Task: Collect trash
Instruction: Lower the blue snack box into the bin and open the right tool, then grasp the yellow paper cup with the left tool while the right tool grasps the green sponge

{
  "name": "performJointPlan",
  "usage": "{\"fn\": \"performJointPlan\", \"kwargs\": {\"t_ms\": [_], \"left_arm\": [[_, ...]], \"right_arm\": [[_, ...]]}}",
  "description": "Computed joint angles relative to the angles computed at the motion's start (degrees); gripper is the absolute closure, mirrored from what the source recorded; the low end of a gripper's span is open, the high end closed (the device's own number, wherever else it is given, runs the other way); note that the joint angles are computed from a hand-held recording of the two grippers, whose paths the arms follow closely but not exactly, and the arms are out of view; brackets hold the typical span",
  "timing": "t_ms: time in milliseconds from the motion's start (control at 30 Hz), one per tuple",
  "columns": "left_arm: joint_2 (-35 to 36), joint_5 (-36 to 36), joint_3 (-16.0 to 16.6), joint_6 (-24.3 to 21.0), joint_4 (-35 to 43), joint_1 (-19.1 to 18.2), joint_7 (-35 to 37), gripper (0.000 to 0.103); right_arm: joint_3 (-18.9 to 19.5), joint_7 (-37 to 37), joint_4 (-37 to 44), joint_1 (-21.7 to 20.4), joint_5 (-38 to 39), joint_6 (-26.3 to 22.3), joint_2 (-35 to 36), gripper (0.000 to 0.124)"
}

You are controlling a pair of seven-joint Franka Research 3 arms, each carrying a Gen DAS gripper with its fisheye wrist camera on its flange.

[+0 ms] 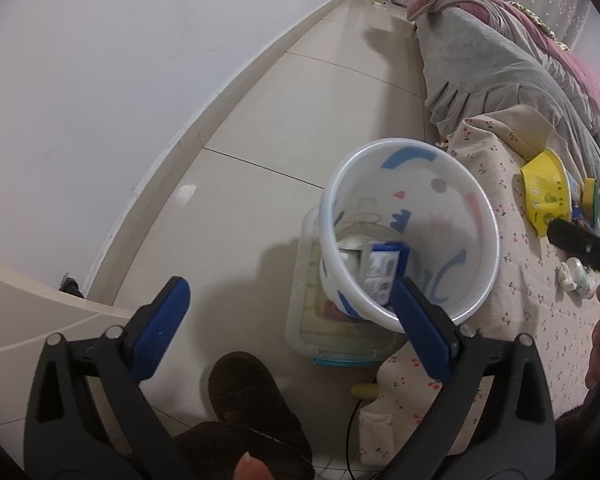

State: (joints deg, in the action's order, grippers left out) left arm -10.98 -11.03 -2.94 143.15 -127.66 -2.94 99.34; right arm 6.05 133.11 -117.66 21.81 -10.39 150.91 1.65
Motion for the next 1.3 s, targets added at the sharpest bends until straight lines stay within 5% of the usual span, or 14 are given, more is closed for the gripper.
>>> {"fn": "performJointPlan", "kwargs": {"t_ms": [300, 833, 1067, 1300], "left_arm": [[-0.2, -1.8, -0.7, -1.9, 0.7, -1.6, 1.2, 0.003], [2.6, 0.4, -4.4, -7.2, 9.6, -5.8, 1.5, 0.003], [7.7, 1.5, -7.0, -9.7, 17.8, -7.4, 0.3, 0.003], [14.6, 0.8, -9.1, -10.8, 24.1, -8.5, -5.5, 0.003]], "right_arm": [[0.5, -0.1, -7.4, -3.0, -1.0, -5.5, -9.5, 0.021], [2.3, 3.9, -16.3, -17.0, -2.1, -12.5, -26.1, 0.021], [1.0, 5.4, -17.0, -22.0, -2.5, -11.9, -27.9, 0.021], [-1.6, 3.4, -19.3, -23.5, 1.2, -5.6, -25.0, 0.021]]}}
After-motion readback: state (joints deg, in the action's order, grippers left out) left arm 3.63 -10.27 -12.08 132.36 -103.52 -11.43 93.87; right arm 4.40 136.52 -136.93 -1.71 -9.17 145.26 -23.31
